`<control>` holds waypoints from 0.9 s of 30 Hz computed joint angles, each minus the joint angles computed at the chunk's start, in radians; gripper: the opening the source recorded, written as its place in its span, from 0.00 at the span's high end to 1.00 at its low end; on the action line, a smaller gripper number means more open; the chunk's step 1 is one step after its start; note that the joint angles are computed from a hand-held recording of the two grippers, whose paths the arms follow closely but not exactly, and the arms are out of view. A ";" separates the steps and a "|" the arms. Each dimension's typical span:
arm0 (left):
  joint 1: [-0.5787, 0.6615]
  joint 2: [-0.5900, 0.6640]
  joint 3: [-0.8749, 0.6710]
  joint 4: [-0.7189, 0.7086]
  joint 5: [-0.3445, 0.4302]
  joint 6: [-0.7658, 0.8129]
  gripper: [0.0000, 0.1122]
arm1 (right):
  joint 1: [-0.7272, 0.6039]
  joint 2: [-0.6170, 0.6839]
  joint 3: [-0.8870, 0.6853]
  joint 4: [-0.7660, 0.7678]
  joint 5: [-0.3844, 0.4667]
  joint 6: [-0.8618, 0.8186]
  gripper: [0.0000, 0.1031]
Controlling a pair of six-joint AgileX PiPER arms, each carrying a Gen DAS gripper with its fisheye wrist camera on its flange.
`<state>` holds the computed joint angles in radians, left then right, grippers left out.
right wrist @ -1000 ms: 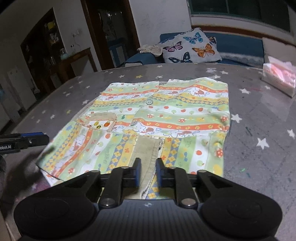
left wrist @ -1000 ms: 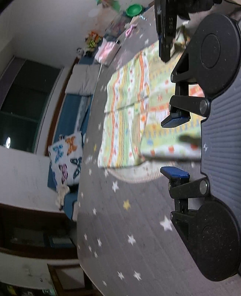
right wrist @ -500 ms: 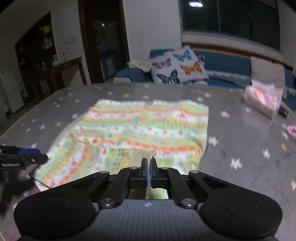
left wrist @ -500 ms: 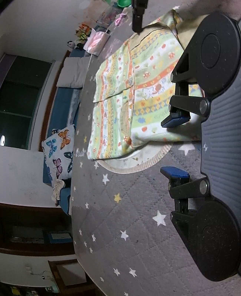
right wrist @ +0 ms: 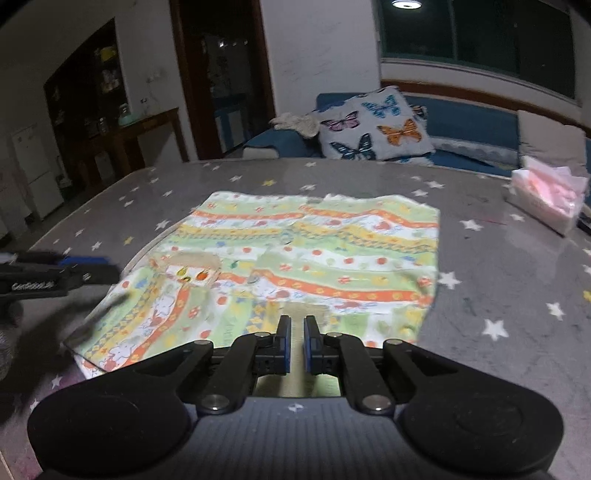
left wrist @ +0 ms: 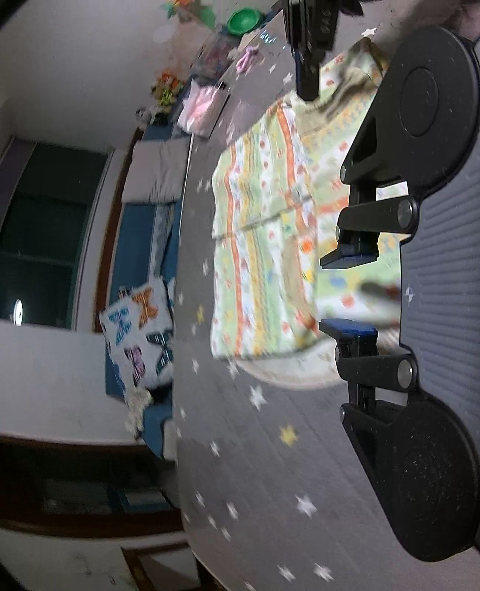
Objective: Fold clothes
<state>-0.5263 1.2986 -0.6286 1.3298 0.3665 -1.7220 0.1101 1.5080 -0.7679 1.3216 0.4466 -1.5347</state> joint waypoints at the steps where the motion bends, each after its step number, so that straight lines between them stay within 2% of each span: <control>1: 0.005 0.024 -0.014 0.014 -0.013 -0.004 0.72 | 0.010 0.015 -0.004 0.012 -0.008 -0.014 0.92; 4: 0.032 0.097 -0.053 0.004 -0.050 0.020 0.72 | 0.027 0.058 -0.022 -0.001 -0.032 0.005 0.92; 7: 0.049 0.138 -0.066 -0.016 -0.064 0.050 0.72 | 0.012 0.080 -0.034 -0.038 -0.012 0.035 0.92; 10: 0.046 0.133 -0.048 0.028 -0.062 0.010 0.72 | 0.003 0.052 -0.023 -0.075 -0.003 0.055 0.91; 15: 0.012 0.077 -0.011 0.017 -0.030 0.040 0.72 | -0.024 -0.010 0.033 -0.102 0.030 0.016 0.90; 19: -0.047 -0.004 0.038 -0.057 0.009 0.149 0.70 | -0.045 -0.071 0.089 -0.091 0.021 -0.029 0.90; 21: -0.091 -0.055 0.068 -0.093 0.035 0.201 0.64 | -0.069 -0.104 0.107 -0.096 0.056 -0.046 0.90; 24: -0.182 -0.114 0.105 -0.128 0.100 0.257 0.60 | -0.075 -0.112 0.121 -0.137 0.070 -0.038 0.89; 27: -0.307 -0.139 0.130 -0.133 0.193 0.289 0.56 | -0.082 -0.117 0.140 -0.111 0.066 -0.078 0.89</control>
<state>-0.8332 1.1597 -0.4983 1.1967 0.5592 -1.4334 0.0282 1.3912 -0.6279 1.2102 0.5125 -1.6127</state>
